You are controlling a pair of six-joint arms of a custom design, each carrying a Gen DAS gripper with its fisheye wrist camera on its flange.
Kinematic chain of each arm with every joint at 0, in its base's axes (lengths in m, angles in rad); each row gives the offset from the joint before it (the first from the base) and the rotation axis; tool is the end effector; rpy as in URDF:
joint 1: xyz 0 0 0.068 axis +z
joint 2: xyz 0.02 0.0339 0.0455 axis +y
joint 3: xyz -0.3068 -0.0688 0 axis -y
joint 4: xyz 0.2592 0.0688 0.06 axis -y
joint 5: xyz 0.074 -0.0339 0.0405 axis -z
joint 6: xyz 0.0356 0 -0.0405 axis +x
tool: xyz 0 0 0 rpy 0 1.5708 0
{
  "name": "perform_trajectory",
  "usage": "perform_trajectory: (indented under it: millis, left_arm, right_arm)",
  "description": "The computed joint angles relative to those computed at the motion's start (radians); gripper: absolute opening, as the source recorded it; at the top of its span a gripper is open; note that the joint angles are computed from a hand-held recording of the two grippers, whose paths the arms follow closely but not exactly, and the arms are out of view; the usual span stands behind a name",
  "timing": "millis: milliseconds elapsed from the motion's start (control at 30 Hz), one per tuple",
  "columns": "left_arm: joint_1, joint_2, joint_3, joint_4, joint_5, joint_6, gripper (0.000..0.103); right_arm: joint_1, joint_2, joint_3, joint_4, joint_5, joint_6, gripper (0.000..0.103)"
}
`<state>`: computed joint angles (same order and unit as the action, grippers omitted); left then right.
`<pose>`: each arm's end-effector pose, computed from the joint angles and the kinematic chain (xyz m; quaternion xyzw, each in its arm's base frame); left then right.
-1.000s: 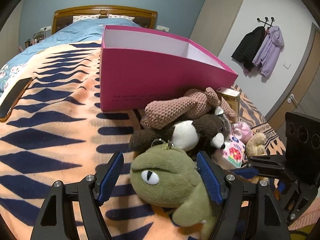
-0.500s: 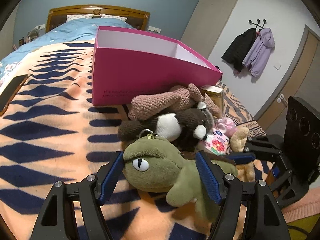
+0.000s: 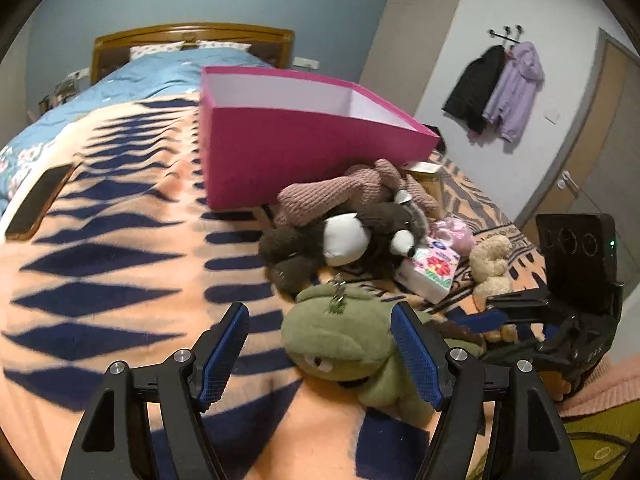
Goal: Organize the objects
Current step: 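Lift the green frog plush with the right gripper, then carry the frog over the pink box and open the right gripper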
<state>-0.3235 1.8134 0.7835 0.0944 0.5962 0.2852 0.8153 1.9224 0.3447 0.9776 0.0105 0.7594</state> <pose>0.3160 -0.1270 0.1367 0.3596 0.8389 -0.2847 0.2932 0.1884 0.1994 0.0800 -0.0223 0.8842 0.3272 0.3325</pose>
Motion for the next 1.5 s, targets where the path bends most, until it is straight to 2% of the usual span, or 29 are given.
perform_trajectory:
  millis: [33, 100, 167, 200, 367, 533, 767, 867, 1067, 1233, 1500]
  left_arm:
    - [-0.007, 0.009, 0.012, -0.017, 0.003, 0.011, 0.063]
    - [-0.032, 0.03, 0.038, -0.059, -0.016, 0.032, 0.054]
    - [-0.038, 0.026, 0.026, -0.037, -0.023, 0.022, 0.054]
    - [-0.037, 0.024, 0.027, -0.041, -0.025, 0.018, 0.054]
    - [-0.015, 0.011, 0.031, -0.063, 0.004, -0.015, 0.054]
    - [-0.002, -0.04, 0.042, -0.036, 0.031, -0.089, 0.054]
    - [-0.017, -0.056, 0.151, -0.008, 0.029, -0.219, 0.056]
    - [-0.032, -0.036, 0.218, -0.001, 0.01, -0.26, 0.057]
    - [-0.049, 0.053, 0.392, -0.058, -0.005, -0.305, 0.057]
    - [-0.064, 0.118, 0.494, -0.082, -0.046, -0.323, 0.057]
    - [-0.072, 0.246, 0.679, -0.188, -0.076, -0.341, 0.057]
  right_arm:
    - [0.005, 0.009, 0.013, -0.01, 0.002, 0.007, 0.055]
    - [0.006, 0.032, 0.045, -0.022, -0.001, 0.027, 0.055]
    - [0.014, 0.042, 0.073, -0.053, 0.019, 0.036, 0.052]
    - [0.017, 0.031, 0.081, -0.082, 0.037, 0.034, 0.047]
    - [0.015, -0.018, 0.112, -0.177, 0.068, -0.018, 0.045]
    - [0.006, -0.131, 0.128, -0.284, 0.115, -0.119, 0.045]
    - [-0.091, -0.289, 0.2, -0.448, 0.101, -0.297, 0.045]
    - [-0.166, -0.33, 0.248, -0.51, 0.055, -0.373, 0.045]
    - [-0.302, -0.337, 0.308, -0.545, -0.061, -0.432, 0.045]
    - [-0.375, -0.302, 0.38, -0.591, -0.135, -0.455, 0.045]
    - [-0.469, -0.215, 0.517, -0.691, -0.213, -0.494, 0.045]
